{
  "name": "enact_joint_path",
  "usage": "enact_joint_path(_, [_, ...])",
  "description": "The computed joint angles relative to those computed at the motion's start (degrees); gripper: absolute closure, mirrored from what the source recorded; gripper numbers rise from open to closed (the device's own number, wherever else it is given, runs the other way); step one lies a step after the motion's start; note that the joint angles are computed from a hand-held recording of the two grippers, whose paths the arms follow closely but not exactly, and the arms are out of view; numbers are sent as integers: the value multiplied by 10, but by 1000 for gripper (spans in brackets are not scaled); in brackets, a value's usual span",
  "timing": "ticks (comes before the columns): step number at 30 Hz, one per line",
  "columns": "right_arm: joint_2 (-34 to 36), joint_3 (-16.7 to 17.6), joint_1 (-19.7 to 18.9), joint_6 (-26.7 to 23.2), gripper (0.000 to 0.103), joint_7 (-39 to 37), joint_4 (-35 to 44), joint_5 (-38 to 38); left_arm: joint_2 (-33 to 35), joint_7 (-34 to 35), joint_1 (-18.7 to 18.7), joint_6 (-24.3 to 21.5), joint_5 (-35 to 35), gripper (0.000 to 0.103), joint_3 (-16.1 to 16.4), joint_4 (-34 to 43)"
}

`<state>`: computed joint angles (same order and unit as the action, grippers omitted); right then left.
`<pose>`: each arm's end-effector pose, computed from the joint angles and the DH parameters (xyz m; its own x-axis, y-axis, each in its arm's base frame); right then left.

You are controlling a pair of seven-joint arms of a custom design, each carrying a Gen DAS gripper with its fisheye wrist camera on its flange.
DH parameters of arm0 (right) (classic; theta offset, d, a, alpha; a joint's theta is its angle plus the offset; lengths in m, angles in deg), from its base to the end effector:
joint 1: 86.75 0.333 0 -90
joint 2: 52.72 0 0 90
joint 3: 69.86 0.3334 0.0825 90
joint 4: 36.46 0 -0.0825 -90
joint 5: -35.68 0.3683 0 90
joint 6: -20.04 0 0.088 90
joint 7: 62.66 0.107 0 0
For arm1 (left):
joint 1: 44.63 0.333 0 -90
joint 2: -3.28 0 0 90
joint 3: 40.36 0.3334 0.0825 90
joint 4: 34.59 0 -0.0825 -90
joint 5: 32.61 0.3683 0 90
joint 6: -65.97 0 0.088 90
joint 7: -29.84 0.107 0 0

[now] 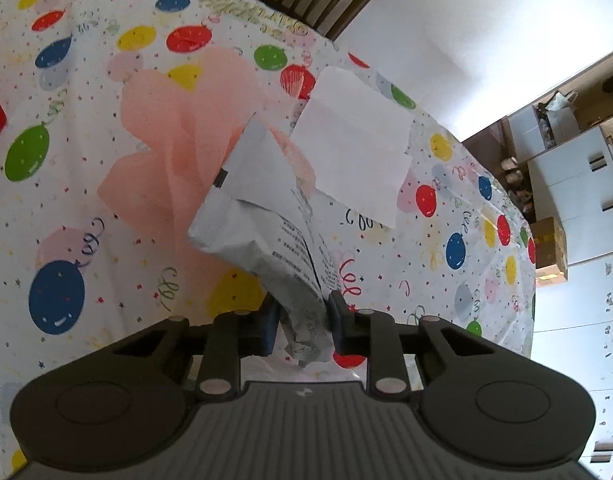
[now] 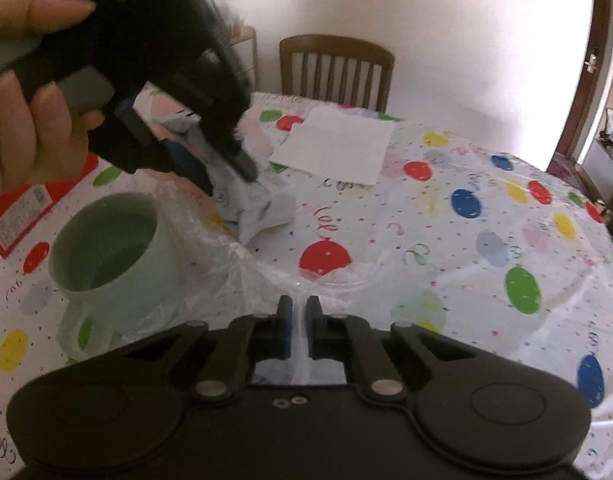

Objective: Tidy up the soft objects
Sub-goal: 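Close the left gripper on the plastic-wrapped packet, then lift and carry the packet in the left gripper over the red box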

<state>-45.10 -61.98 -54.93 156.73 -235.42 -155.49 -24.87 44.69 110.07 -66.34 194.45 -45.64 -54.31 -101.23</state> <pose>0.4519 0.3618 0.4132 -0.2724 -0.9619 0.0221 -0.6925 0.1801 -0.6986 0.6621 -0.4063 0.4352 -0.2817 -0.8641 0.4171 -0.9490 0.1870 -0.2537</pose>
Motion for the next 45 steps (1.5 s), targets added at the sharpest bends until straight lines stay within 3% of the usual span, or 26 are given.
enact_joint_path(15, [-114, 50, 2, -111, 98, 103, -75, 37, -73, 87, 49, 32, -71, 80, -28, -92])
enact_joint_path(24, [-133, 77, 11, -167, 98, 128, -55, 82, -142, 199, 91, 26, -151, 80, -44, -168])
enact_joint_path(34, [-90, 86, 39, -216, 98, 126, 36, 79, -219, 353, 147, -9, -257, 80, -33, -243])
enact_joint_path(45, [42, 50, 97, -256, 98, 47, 231, 70, -254, 454, 206, -72, -321, 80, 13, -266])
